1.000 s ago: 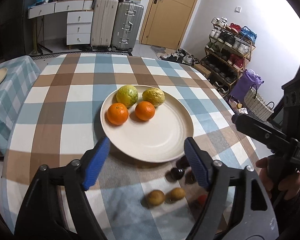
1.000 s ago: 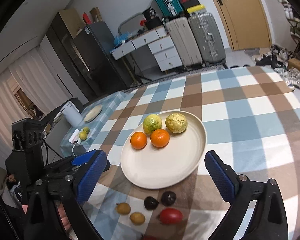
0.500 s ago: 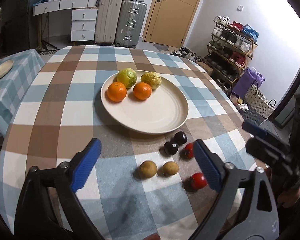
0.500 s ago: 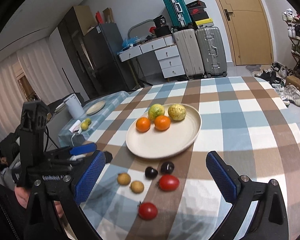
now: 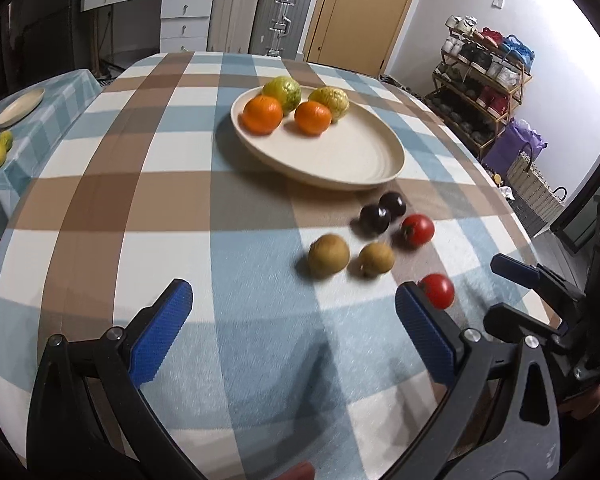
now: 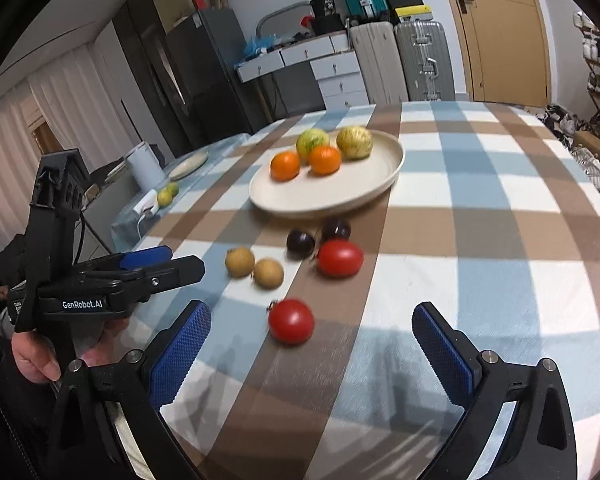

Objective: Organize fruits
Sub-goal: 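Move the right tool to the red tomato and grasp it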

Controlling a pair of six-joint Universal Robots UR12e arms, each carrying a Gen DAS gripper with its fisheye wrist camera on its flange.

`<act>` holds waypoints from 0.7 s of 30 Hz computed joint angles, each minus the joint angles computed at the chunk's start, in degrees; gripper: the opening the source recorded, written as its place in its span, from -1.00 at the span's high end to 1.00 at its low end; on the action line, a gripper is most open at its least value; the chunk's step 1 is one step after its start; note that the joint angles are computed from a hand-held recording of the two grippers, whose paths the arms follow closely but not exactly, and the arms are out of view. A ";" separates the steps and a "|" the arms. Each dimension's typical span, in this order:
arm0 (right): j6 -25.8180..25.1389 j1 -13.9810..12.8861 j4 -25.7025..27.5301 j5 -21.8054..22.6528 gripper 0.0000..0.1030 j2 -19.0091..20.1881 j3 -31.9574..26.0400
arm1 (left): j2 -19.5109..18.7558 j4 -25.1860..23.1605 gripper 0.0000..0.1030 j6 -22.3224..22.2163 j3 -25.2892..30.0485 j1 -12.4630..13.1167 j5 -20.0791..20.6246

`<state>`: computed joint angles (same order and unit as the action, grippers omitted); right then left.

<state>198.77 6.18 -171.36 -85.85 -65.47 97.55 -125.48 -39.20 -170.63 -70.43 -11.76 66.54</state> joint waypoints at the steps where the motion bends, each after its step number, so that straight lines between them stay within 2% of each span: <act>1: -0.22 0.09 0.47 0.28 -0.99 0.13 -0.16 | 0.09 0.12 -0.96 0.15 -0.28 0.03 0.06; 3: -1.04 0.16 1.48 1.49 -0.99 0.41 -0.63 | 0.21 0.34 -0.96 0.39 -0.62 0.08 0.02; 11: -2.75 0.79 4.16 1.48 -0.99 1.57 -2.76 | 0.35 -1.79 -0.96 1.30 -0.81 0.21 -0.71; 14: -3.47 0.93 4.82 1.36 -0.98 1.81 -3.30 | 0.42 -1.12 -0.96 1.82 -1.05 0.27 -1.13; 16: -3.55 0.96 5.45 1.19 -0.92 2.02 -3.66 | 0.49 -0.29 -0.96 1.82 -1.27 0.32 -1.08; 18: -3.12 0.84 6.25 1.56 -0.73 2.21 -3.96 | 0.53 -0.16 -0.97 1.68 -1.31 0.41 -1.30; 21: -3.08 0.72 7.42 1.99 -0.60 2.37 -4.22 | 0.51 -0.02 -0.97 1.41 -1.20 0.49 -1.22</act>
